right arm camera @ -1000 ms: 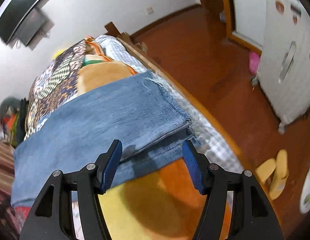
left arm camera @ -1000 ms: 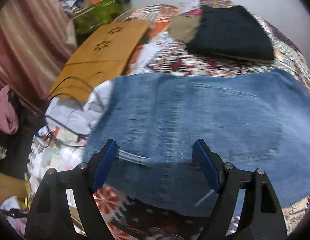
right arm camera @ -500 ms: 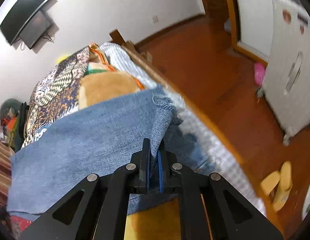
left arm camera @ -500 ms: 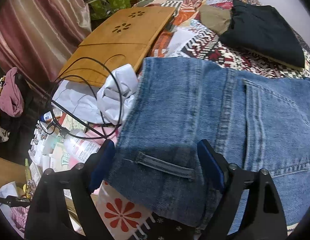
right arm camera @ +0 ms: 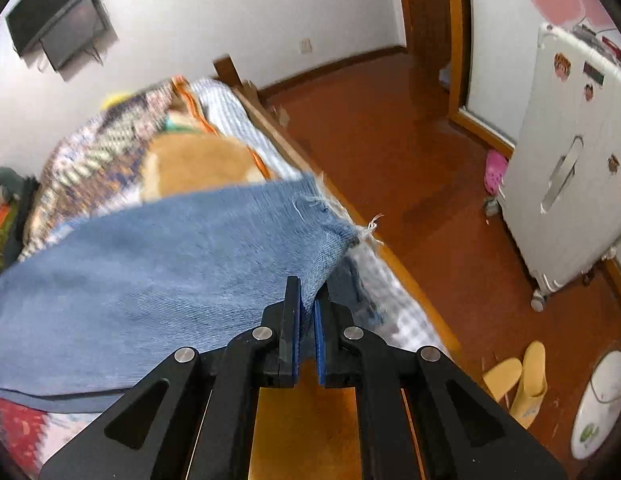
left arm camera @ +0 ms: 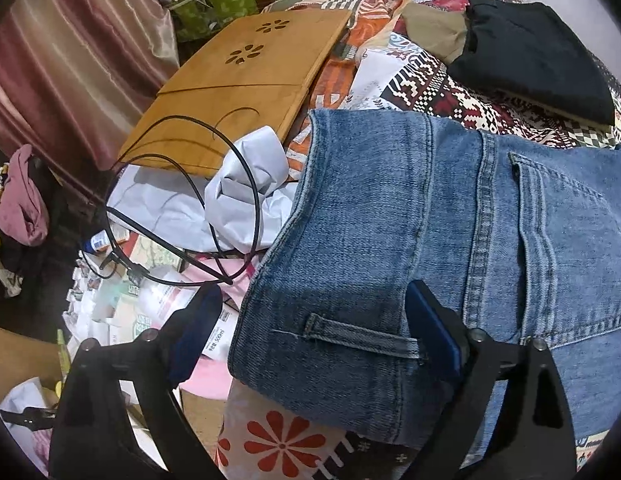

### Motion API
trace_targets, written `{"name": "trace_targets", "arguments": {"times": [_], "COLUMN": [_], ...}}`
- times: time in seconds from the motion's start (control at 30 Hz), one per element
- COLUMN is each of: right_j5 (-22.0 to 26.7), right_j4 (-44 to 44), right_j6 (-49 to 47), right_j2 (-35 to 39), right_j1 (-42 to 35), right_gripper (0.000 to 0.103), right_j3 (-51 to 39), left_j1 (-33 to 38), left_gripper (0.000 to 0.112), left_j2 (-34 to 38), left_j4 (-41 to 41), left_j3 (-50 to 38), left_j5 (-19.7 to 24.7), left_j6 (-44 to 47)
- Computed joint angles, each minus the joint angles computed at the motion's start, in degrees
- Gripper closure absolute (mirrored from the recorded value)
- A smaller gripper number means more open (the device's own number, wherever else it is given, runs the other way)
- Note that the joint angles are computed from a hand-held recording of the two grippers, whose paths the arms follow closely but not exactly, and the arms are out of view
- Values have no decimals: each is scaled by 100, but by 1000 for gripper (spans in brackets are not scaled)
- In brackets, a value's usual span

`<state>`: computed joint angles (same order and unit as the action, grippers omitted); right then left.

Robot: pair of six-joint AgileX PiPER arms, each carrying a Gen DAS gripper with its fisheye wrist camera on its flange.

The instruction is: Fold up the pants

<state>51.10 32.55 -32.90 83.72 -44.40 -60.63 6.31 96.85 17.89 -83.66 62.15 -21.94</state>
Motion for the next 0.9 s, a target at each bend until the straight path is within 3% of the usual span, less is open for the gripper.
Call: {"name": "trace_targets", "arguments": {"times": [0.2,0.3,0.47,0.57,0.6,0.73,0.9], "right_j5": [160,563,1064,1328,1387,1557,1333], "right_j4": [-177,-391,-838,-637,-546,-8,149], "right_j6": [114,299,577,484,471,321,474], "right_j2": [330,445,114,-171,-275,-483,-343], "right_j1": [27,-57,-74,6,111,816,1986], "right_gripper": [98,86,84,66,62,62,57], "right_j3": [-14,-361,-778,-1001,-1070,-1278,-1145], "left_j1": [286,173,-126,-631,-744,-1513,-2255], "left_gripper": [18,20,25,25,25,25,25], "left_j2": [-218,-252,-490,-484,-465,-79,539], "left_j4": [-475,-343,-469,-402,-403,-489,-906], "left_j3": [357,237,-314,-855,-955,-1600,-1855], "left_j5": [-485,-308,-43,73,90,245,295], "left_j6": [208,122,87,113,144,307,471]}}
